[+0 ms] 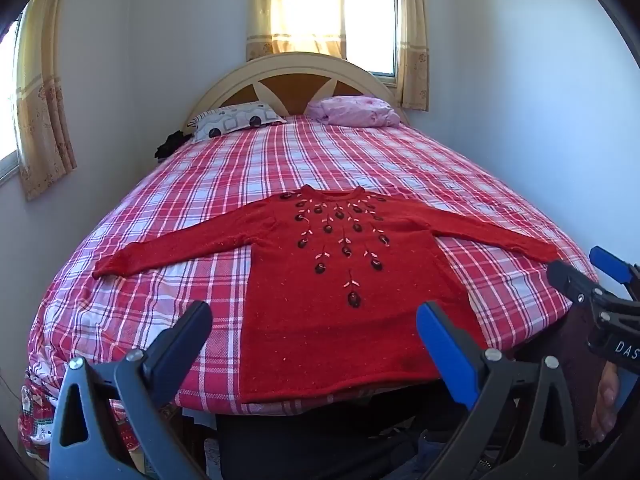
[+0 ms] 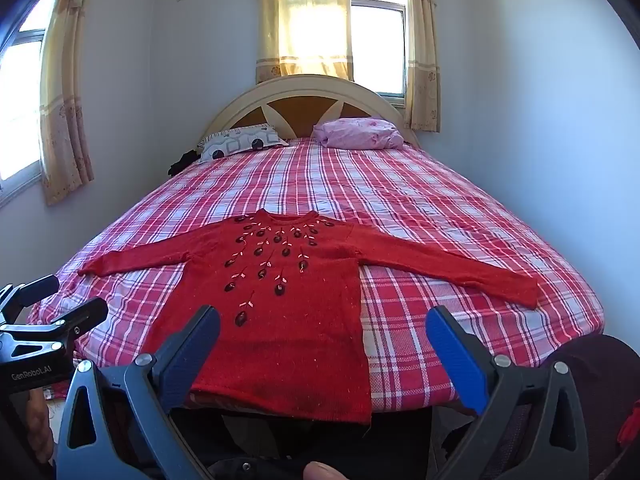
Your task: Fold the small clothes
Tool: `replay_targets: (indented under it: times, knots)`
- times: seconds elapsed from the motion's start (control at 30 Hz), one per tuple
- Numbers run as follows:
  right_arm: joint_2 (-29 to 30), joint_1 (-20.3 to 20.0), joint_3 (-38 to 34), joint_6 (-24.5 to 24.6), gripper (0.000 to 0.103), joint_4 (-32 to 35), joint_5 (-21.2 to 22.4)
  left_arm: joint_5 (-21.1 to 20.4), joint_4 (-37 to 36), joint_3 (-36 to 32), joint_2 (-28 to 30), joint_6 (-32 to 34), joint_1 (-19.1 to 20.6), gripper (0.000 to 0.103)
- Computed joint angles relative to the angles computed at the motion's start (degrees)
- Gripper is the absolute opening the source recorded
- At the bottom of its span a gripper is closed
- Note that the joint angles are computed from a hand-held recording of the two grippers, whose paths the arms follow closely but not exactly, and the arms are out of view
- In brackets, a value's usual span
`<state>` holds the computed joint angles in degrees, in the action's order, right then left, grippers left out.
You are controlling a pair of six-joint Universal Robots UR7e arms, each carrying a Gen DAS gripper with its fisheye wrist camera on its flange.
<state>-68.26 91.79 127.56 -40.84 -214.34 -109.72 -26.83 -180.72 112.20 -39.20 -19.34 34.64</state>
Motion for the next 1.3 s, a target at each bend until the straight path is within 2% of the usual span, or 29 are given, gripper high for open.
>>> replay_targets:
  times: [0.03, 0.57, 0.6, 1.3]
  knots:
    - [0.1, 0.0, 0.0, -0.1, 0.102, -0.2, 0.0, -0.3, -1.5, 0.1, 0.2, 0.5, 0.0, 0.103]
    - [0.6, -0.6, 0.2, -0.6, 0.102, -0.7, 0.2, -0.2, -0.1, -1.5, 0.7, 0.7, 0.1, 0.103]
    - [0.6, -0.7, 0.2, -0.6, 0.102, -0.7, 0.3, 0.0, -1.8, -0.4, 0.5, 0.6, 0.0, 0.103]
    - [1.2, -0.7, -0.2, -1.0, 0.102, -0.6, -0.1, 0.1, -2.0, -0.3, 0.6, 0.5, -0.3, 0.103]
